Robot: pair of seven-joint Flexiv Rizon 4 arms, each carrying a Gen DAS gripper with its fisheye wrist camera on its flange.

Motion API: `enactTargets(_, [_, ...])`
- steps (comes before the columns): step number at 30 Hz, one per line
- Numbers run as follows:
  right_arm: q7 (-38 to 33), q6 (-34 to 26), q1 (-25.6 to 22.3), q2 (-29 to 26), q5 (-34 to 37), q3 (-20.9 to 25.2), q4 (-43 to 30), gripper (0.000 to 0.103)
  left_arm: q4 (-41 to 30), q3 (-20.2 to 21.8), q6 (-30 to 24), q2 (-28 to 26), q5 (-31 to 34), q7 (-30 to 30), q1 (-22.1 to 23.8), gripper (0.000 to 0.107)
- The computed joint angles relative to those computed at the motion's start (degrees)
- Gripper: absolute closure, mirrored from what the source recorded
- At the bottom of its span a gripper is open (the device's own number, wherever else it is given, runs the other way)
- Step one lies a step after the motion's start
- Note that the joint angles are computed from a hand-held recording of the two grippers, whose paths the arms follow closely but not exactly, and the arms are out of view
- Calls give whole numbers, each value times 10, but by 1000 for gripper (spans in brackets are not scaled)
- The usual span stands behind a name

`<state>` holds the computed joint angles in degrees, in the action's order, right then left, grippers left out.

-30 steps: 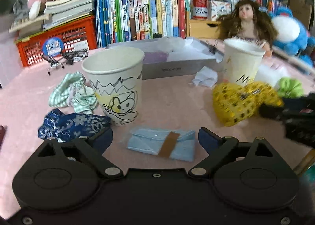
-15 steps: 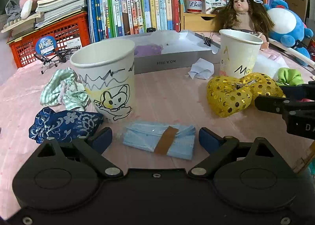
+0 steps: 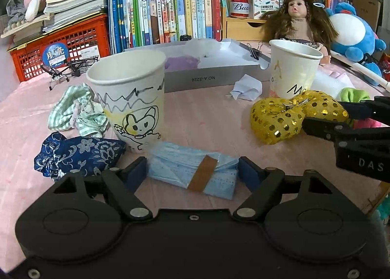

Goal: Organize soft objects
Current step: 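Lift the mask pack and sequin bow and carry both over the gray tray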

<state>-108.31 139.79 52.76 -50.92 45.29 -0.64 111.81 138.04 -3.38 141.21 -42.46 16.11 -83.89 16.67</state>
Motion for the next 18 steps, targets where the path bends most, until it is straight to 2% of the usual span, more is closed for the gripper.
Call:
enactTargets(3, [9,1,-7,1,-6,7,2,63,4,0,-4,6,-2,-2,-1,29])
enactTargets(6, [15,14,-8,3,-14,10,10,66,13,-3,-5,16,7,-7,5,29])
enactTargets(13, [16,52,-10,23,-38,24,36,67,38,-18,-2,63,60,-26,35,29])
enactTargets(18, [10,84,-15,46,-50,35,50,67,48,-32,-34,128,109,-34,61,29])
